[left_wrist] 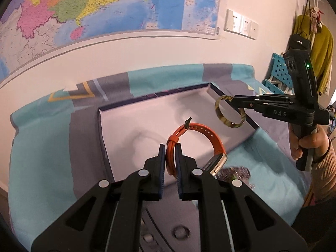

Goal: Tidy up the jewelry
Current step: 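Carry the watch and bangle into the box lid and open both tools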

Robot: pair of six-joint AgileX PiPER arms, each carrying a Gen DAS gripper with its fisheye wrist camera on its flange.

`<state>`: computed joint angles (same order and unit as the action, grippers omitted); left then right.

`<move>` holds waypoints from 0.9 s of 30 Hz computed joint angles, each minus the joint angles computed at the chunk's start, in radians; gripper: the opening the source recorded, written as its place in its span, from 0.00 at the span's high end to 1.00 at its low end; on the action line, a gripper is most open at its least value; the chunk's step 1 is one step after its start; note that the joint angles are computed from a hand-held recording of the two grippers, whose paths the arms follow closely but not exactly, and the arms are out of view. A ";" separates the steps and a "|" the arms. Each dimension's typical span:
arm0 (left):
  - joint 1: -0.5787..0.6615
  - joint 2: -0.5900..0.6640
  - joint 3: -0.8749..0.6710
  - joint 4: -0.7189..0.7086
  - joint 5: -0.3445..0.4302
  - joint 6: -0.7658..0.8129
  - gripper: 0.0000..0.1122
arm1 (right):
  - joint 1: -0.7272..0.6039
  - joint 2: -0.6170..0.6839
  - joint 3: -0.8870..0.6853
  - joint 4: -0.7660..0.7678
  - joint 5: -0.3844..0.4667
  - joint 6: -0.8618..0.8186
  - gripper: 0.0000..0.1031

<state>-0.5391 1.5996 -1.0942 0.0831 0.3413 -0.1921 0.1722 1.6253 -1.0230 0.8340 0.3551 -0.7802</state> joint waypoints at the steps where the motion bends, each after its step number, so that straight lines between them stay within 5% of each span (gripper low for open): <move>1: 0.004 0.019 -0.020 0.000 0.003 0.003 0.91 | 0.004 0.030 -0.036 -0.037 0.000 0.039 0.94; 14: 0.043 0.339 -0.410 -0.013 0.169 0.059 0.91 | 0.033 0.289 -0.355 -0.397 0.055 0.470 0.95; 27: 0.045 0.582 -0.764 0.062 0.383 0.049 0.92 | 0.065 0.421 -0.554 -0.628 0.181 0.733 0.94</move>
